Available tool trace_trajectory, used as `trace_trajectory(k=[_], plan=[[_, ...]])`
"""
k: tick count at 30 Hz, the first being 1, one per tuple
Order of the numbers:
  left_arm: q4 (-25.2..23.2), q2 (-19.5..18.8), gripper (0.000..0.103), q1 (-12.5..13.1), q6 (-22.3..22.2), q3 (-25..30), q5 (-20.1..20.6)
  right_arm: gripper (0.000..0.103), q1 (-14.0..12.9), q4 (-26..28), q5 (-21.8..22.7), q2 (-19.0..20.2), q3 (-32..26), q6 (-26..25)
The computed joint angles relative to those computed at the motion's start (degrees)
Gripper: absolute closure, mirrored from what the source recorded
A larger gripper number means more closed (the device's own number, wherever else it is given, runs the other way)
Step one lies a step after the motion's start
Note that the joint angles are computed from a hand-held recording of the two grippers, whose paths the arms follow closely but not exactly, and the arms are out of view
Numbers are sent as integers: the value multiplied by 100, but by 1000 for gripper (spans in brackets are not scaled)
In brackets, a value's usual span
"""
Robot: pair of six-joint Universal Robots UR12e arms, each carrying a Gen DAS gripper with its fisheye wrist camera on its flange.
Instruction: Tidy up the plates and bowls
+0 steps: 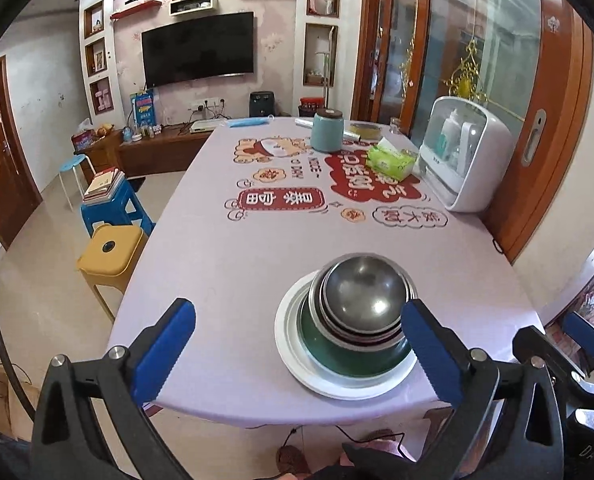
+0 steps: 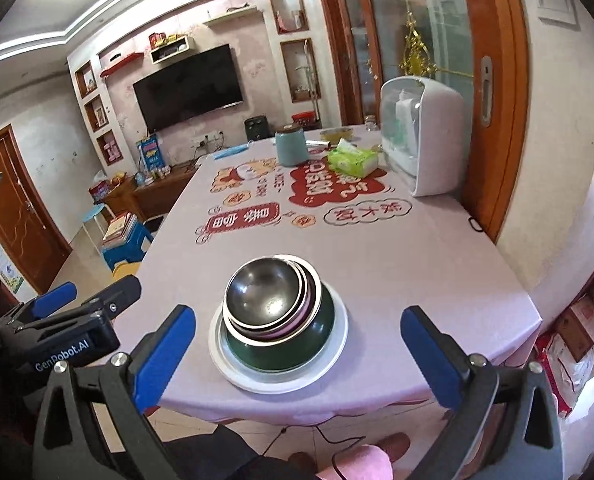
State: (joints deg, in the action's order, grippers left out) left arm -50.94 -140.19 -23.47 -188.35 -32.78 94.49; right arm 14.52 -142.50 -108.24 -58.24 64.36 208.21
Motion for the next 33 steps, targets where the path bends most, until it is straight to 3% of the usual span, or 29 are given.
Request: trace_trajectory(k=[9, 33], plan=[[-275, -29, 1, 11, -44, 53, 42, 0, -40, 122, 204, 37, -50, 65], [-173, -132, 1, -31, 215, 236, 96, 0, -72, 280, 212, 8, -25, 210]])
